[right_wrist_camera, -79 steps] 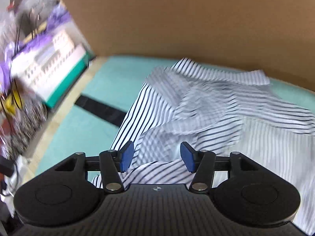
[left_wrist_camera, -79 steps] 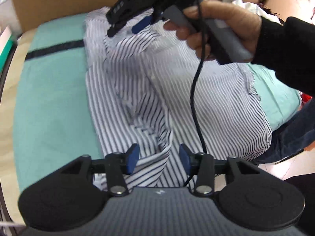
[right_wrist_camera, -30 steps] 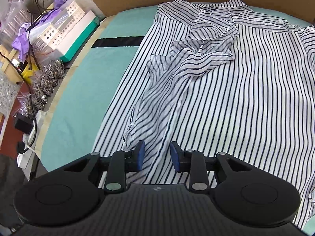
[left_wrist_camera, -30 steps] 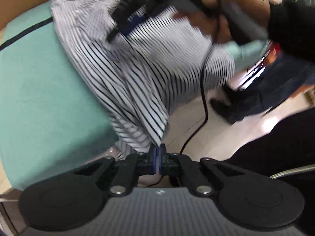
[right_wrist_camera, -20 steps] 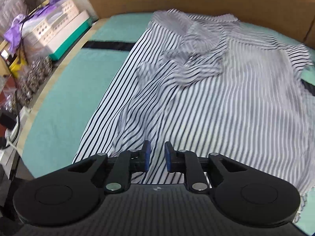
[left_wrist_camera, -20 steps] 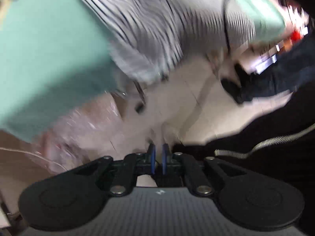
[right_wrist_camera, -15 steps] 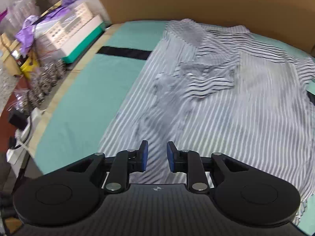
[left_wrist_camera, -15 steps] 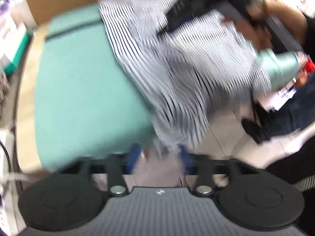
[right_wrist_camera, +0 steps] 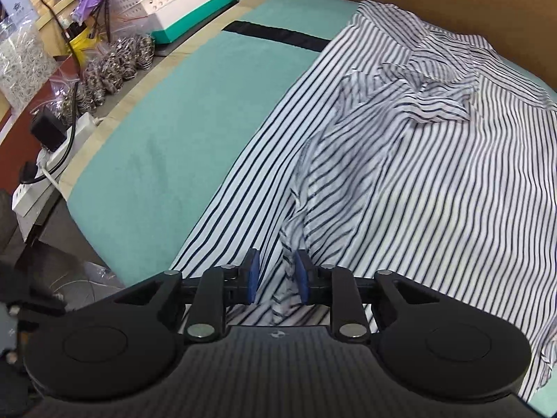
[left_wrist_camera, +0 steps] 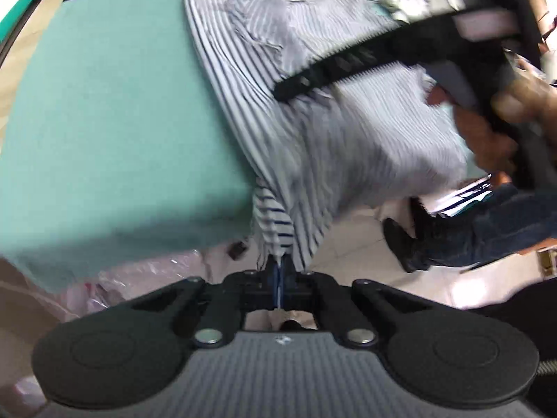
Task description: Fold clothes
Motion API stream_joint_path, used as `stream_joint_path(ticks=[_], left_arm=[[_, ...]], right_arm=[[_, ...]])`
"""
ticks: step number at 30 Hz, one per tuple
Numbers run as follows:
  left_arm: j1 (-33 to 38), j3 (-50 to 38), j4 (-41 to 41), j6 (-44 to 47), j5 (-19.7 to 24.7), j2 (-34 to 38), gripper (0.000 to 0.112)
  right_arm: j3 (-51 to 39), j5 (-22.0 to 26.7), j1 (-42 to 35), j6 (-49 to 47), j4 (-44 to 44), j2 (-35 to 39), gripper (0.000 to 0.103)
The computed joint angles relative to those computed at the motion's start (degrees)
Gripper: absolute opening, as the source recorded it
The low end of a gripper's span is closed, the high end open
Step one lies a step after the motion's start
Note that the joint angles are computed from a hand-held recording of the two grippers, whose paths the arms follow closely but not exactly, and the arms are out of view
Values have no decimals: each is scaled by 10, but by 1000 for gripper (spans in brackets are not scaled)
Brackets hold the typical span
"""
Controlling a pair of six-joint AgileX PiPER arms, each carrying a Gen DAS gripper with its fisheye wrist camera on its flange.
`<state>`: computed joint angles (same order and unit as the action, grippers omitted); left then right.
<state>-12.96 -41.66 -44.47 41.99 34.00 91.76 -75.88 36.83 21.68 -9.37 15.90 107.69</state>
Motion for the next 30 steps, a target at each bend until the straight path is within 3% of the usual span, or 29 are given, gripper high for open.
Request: stream_joint_path(ticks=[2,7,11,12,14,16,19,24,27,30], left_arm=[[1,29,-13,3,8,-26,0],[-10,60,145,-91,7,-24,0],[-16,55,171,-92,-17,-84,1],[-21,43,166,-91,-27,-90,5],[-43,5,173,-103,-41,-66,34],[-69,-32,205,-128,-51,-30,26],[-101,-65,299,-191,-24,14,2],[-84,-58,360,-160,22,-21,3],[-47,-123,323,-95,69,-23,11],[-48,-247,300,-68,71,38,31]], right_arm=[[-5,13,-12,-12,22,3,19],[3,-4,0,-2,2,-1,19],[6,-8,0,5,-1,-3,20],[8,-7,0,8,-1,-4,21],[17,-2,0,13,2,-14,24],[29,12,-1,18,-2,-28,24],[58,46,-14,31,-14,-60,25],[143,61,-73,107,-98,-156,34],[174,43,-152,154,-126,-196,45],[165,13,-241,179,-118,-180,46]])
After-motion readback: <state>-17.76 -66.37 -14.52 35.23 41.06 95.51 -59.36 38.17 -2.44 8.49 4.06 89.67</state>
